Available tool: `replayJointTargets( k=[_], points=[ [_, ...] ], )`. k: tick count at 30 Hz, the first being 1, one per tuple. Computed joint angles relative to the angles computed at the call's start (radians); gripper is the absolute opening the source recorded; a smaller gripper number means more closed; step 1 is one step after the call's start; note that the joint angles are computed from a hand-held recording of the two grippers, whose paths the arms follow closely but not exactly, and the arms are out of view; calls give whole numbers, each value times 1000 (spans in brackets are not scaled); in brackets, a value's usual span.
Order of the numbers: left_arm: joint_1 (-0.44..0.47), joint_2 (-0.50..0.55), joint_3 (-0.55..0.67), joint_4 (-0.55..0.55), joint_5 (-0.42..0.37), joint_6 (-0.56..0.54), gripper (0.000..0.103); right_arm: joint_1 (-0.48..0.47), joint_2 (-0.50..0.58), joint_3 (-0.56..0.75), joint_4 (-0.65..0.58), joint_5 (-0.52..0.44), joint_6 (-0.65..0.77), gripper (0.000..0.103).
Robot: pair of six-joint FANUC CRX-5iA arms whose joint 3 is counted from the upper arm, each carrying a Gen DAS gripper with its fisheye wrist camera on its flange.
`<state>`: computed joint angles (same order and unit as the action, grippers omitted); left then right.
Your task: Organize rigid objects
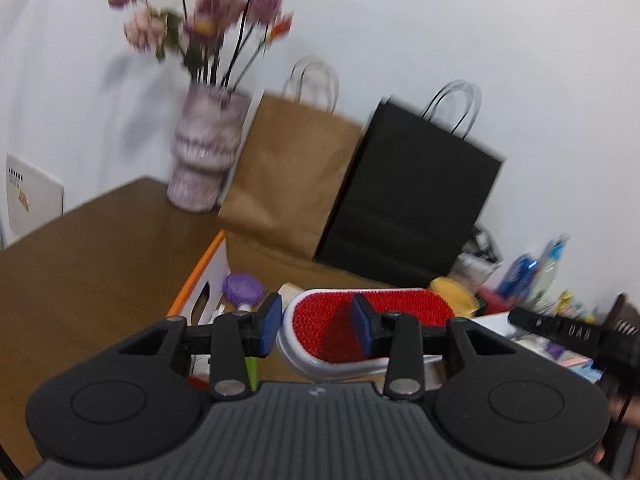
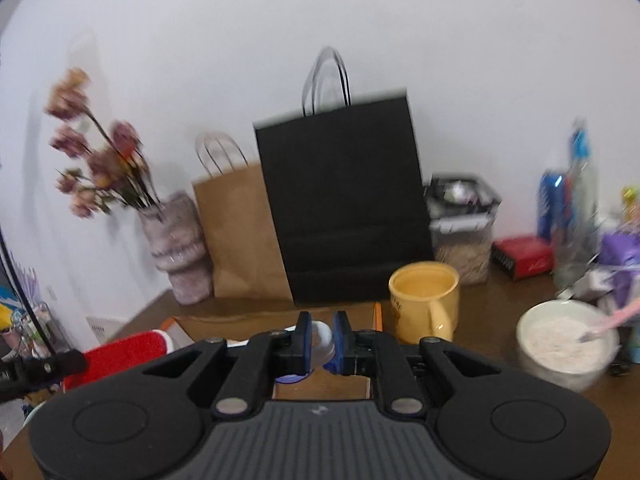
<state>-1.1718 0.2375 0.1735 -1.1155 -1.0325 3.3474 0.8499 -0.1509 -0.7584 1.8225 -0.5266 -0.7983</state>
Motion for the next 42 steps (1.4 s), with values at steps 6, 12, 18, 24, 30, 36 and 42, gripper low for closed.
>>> replayJointTargets(
  k=[6, 12, 18, 24, 30, 36, 42],
  points=[
    [142, 45, -20, 181, 149, -96, 38, -17, 175, 122, -186, 27, 229, 12],
    [173, 66, -27, 248, 206, -239, 38, 14, 273, 182, -311, 1, 406, 16],
    [128, 42, -23, 203, 154, -285, 79, 69, 235, 140, -248, -79, 345, 34],
    [13, -45, -64, 88, -29, -243, 96, 206, 55, 10, -220, -194, 296, 67],
    [-223, -100, -92, -98, -280, -275, 102, 504, -79, -84, -290, -460, 257, 83],
    [-445, -107, -100, -241, -471, -259, 103, 826, -92, -112, -370, -744, 155, 93],
    [-585, -75, -74, -245, -638, -161, 103, 1091, -27, -99, -493, -939, 27, 93]
  ],
)
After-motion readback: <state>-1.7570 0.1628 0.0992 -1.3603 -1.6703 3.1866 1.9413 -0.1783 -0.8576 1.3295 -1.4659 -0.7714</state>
